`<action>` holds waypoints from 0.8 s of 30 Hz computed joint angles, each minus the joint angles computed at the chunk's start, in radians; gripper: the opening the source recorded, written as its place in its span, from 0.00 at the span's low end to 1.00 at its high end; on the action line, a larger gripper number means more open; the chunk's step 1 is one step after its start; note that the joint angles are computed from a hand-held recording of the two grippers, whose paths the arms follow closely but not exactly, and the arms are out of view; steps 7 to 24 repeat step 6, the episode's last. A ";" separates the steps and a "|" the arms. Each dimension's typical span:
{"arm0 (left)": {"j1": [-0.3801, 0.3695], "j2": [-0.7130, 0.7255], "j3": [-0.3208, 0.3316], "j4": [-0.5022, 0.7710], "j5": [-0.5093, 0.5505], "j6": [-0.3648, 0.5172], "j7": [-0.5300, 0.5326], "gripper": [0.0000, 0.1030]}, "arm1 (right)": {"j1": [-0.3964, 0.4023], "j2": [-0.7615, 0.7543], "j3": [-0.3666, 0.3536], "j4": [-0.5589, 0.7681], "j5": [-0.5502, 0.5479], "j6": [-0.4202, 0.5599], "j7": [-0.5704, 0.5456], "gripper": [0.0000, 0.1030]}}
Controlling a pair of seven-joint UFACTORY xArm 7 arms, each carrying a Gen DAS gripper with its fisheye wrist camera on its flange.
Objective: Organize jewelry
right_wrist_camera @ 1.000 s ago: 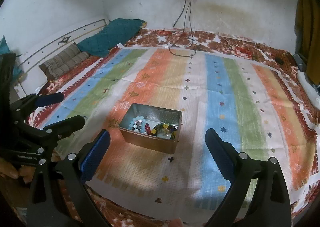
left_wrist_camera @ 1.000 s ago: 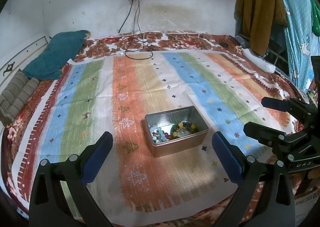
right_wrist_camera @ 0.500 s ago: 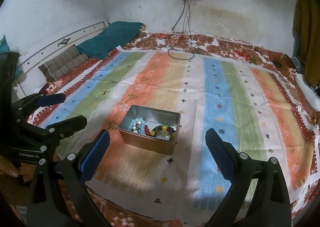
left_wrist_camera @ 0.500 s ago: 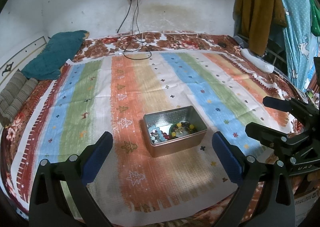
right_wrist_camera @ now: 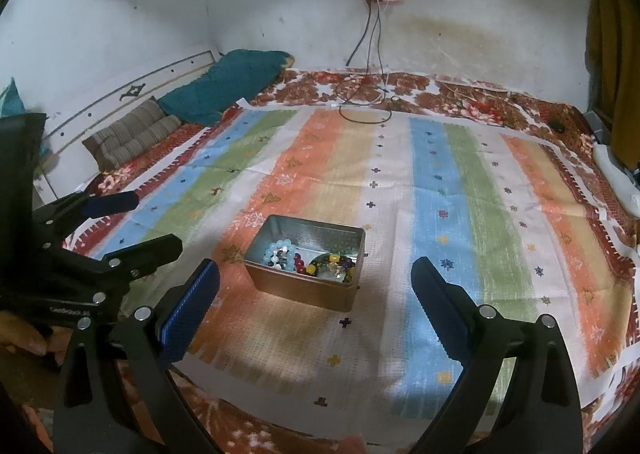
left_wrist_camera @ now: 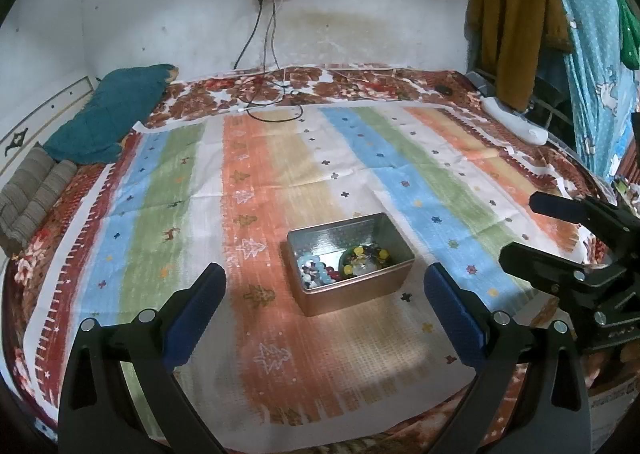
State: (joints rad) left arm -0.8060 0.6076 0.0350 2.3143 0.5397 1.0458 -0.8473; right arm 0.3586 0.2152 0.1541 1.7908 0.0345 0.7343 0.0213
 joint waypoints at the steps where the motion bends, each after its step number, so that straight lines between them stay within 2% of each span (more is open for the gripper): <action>1: 0.000 0.003 0.000 0.008 0.000 0.003 0.001 0.94 | 0.001 0.002 0.000 0.002 -0.001 -0.004 0.000 0.95; 24: -0.001 -0.003 0.002 0.000 0.008 -0.013 0.019 0.95 | -0.001 -0.009 0.001 -0.016 0.007 -0.027 0.000 0.95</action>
